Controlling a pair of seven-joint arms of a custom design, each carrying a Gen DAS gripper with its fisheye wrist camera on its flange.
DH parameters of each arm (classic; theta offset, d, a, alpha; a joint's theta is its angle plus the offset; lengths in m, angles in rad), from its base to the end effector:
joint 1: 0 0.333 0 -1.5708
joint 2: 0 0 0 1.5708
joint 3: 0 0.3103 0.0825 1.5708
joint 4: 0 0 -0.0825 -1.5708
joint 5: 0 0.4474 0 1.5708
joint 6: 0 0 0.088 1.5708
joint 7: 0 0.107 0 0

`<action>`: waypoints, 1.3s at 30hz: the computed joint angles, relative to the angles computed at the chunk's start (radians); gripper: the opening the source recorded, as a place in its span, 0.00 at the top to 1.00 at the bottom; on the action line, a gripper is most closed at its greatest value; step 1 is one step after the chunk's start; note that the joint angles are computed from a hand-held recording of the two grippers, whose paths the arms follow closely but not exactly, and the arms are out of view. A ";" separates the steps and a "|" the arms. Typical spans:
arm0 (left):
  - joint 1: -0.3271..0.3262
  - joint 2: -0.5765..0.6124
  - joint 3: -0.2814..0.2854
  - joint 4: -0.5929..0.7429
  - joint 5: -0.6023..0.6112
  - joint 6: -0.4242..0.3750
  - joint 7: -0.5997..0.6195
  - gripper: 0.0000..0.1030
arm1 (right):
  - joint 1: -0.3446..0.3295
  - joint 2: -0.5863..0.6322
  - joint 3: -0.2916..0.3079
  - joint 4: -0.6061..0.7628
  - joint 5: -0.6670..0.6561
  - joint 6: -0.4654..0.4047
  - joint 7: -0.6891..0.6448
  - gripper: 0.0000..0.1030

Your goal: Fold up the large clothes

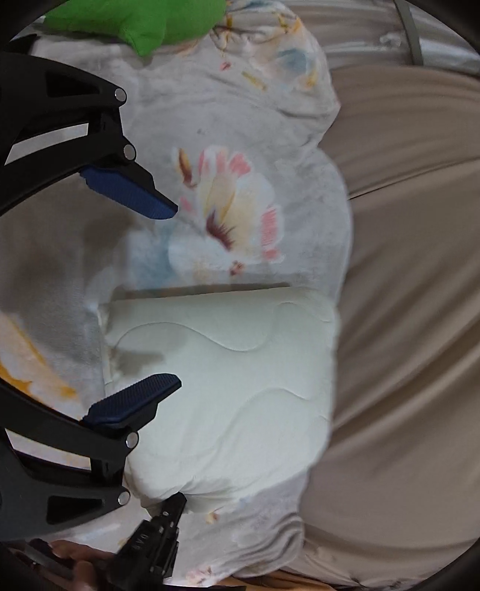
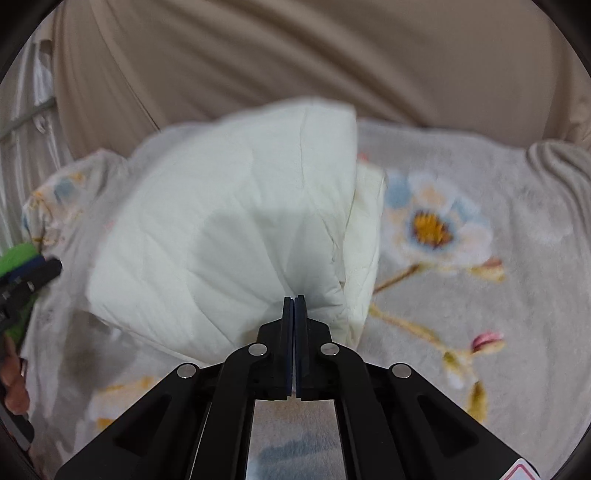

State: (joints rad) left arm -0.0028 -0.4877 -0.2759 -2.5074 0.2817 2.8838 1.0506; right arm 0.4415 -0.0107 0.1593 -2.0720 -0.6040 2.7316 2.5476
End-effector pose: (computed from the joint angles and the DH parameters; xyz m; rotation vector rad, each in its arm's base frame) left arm 0.4817 -0.1621 0.5098 -1.6836 1.7293 -0.8291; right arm 0.5197 0.3826 0.4709 -1.8133 1.6399 -0.5307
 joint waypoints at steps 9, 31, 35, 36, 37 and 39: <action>0.034 0.062 -0.039 0.025 0.093 0.001 -0.106 0.19 | -0.030 -0.044 0.032 -0.033 -0.084 -0.001 0.084 1.00; 0.034 -0.171 -0.237 -0.202 0.119 0.063 -0.333 0.10 | -0.081 -0.323 0.213 -0.333 -0.296 -0.065 0.452 0.43; 0.062 -0.193 -0.266 -0.210 0.147 0.064 -0.382 0.07 | -0.073 -0.304 0.219 -0.320 -0.334 -0.097 0.472 0.41; 0.065 -0.196 -0.274 -0.210 0.151 0.057 -0.396 0.07 | -0.068 -0.298 0.218 -0.315 -0.340 -0.107 0.472 0.40; 0.068 -0.197 -0.279 -0.208 0.156 0.048 -0.406 0.06 | -0.063 -0.296 0.216 -0.314 -0.346 -0.113 0.477 0.39; 0.066 -0.188 -0.275 -0.201 0.169 0.037 -0.411 0.06 | -0.053 -0.291 0.208 -0.311 -0.351 -0.122 0.483 0.38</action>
State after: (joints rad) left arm 0.0631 -0.6756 -0.5507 -2.7081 0.4509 2.9205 0.6398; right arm 0.3881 -0.3019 0.3674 -2.3834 -0.9554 2.6098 3.0308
